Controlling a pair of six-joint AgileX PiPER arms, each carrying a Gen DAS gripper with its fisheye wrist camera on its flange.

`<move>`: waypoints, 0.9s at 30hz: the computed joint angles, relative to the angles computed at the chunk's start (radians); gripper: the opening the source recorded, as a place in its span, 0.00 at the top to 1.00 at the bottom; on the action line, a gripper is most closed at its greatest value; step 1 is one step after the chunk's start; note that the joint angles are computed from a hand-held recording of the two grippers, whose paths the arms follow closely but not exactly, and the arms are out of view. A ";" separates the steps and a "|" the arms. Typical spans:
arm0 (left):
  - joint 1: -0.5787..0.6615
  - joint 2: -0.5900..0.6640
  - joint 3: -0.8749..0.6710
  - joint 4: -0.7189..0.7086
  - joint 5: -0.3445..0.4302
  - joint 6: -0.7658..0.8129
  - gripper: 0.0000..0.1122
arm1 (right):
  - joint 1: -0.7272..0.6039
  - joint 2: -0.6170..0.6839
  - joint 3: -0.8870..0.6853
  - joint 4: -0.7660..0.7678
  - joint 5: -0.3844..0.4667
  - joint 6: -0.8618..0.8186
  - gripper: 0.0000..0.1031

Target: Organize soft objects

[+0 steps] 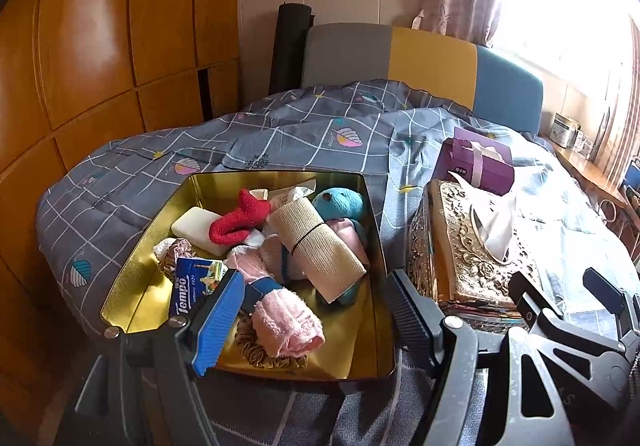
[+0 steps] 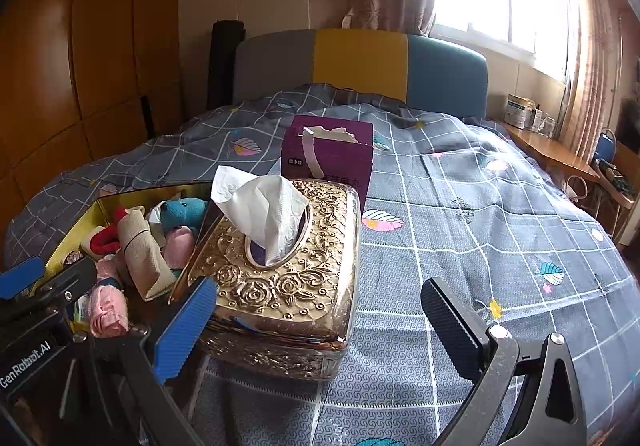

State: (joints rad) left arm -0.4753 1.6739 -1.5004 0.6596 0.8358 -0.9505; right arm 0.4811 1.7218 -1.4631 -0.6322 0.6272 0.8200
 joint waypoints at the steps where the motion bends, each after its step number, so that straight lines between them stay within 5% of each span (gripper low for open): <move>1: 0.000 0.000 0.000 0.001 0.000 0.000 0.34 | 0.000 0.000 0.000 -0.001 0.000 0.000 0.00; 27: 0.007 -0.007 -0.004 -0.028 -0.009 0.031 0.34 | 0.008 0.011 -0.017 -0.007 0.015 -0.002 0.00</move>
